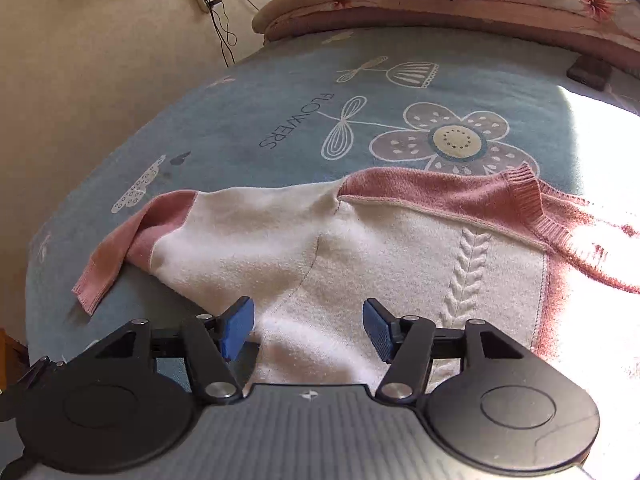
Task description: Fold clothes
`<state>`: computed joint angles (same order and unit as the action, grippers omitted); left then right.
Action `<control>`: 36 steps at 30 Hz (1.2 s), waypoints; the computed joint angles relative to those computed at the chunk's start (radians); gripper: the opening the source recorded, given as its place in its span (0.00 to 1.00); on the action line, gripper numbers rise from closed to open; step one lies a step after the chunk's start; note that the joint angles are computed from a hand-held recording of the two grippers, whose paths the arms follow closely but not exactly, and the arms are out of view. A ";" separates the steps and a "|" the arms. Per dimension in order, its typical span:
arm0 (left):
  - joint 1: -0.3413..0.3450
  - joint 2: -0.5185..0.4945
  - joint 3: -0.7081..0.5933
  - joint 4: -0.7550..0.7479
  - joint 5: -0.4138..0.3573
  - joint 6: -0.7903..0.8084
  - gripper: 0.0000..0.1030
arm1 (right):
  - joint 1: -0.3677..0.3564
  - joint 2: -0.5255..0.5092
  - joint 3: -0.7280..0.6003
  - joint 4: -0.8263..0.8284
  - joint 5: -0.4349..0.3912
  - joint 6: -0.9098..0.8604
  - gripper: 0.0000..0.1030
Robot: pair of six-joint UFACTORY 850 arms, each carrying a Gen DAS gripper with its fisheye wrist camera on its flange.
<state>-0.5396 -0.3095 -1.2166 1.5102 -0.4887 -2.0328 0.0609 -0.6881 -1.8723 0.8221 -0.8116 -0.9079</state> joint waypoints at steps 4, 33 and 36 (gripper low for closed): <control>0.003 -0.002 -0.004 -0.001 0.015 -0.011 0.99 | 0.012 -0.070 -0.112 -0.104 0.127 0.170 0.64; 0.009 -0.004 -0.006 0.003 0.047 -0.021 0.99 | 0.125 -0.324 -0.447 -0.449 0.165 0.437 1.00; 0.008 -0.006 -0.008 0.000 0.044 -0.017 0.99 | 0.125 -0.352 -0.502 -0.459 0.149 0.470 1.00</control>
